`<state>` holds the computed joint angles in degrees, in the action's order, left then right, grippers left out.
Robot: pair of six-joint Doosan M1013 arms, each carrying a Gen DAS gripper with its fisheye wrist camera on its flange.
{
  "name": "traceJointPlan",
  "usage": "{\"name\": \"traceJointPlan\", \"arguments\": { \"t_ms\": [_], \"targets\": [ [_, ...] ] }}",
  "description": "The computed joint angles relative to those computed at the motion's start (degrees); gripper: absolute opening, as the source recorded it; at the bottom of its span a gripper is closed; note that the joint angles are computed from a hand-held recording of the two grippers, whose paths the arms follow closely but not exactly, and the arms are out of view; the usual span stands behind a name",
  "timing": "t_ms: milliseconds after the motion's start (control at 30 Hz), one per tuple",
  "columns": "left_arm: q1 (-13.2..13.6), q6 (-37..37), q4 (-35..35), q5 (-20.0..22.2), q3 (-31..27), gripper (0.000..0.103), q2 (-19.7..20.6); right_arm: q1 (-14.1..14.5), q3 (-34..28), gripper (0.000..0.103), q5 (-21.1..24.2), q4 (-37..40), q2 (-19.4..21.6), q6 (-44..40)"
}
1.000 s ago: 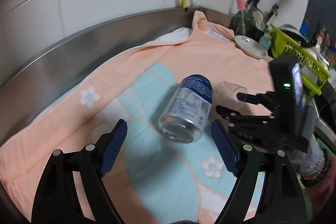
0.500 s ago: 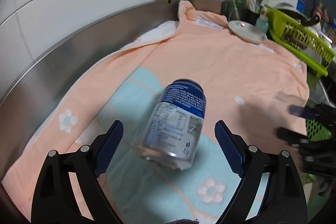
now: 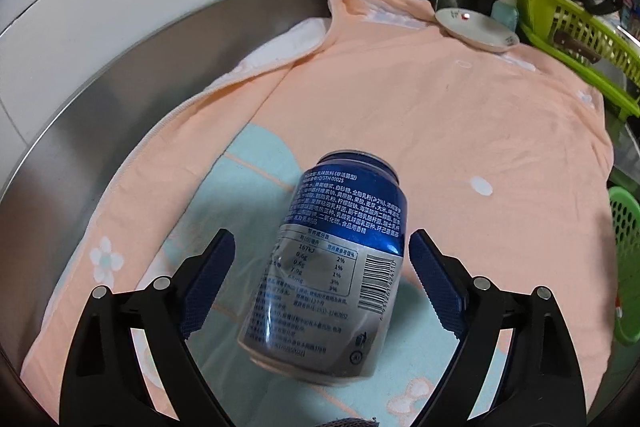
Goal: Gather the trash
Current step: 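Grasp the blue-and-silver can with the left gripper while the right grasps the clear plastic cup, then carry the clear plastic cup into the green basket and open the right gripper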
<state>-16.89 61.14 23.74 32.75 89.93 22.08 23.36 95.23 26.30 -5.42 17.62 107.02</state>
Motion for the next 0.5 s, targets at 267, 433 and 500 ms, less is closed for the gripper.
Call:
{"name": "traceJointPlan", "arguments": {
  "t_ms": [267, 433, 500],
  "targets": [
    [-0.02, 1.36, -0.87, 0.55, -0.72, 0.077, 0.87, -3.68, 4.67, 0.06, 3.65, -7.62, -2.06, 12.97],
    [-0.47, 1.26, 0.37, 0.41, -0.66, 0.072, 1.01, -6.34, 6.33, 0.06, 5.25, -5.63, -2.36, 13.85],
    [-0.59, 0.48, 1.37, 0.21, -0.5, 0.072, 0.99, -6.73, 6.49, 0.06, 6.04, -6.98, -2.0, 15.41]
  ]
}}
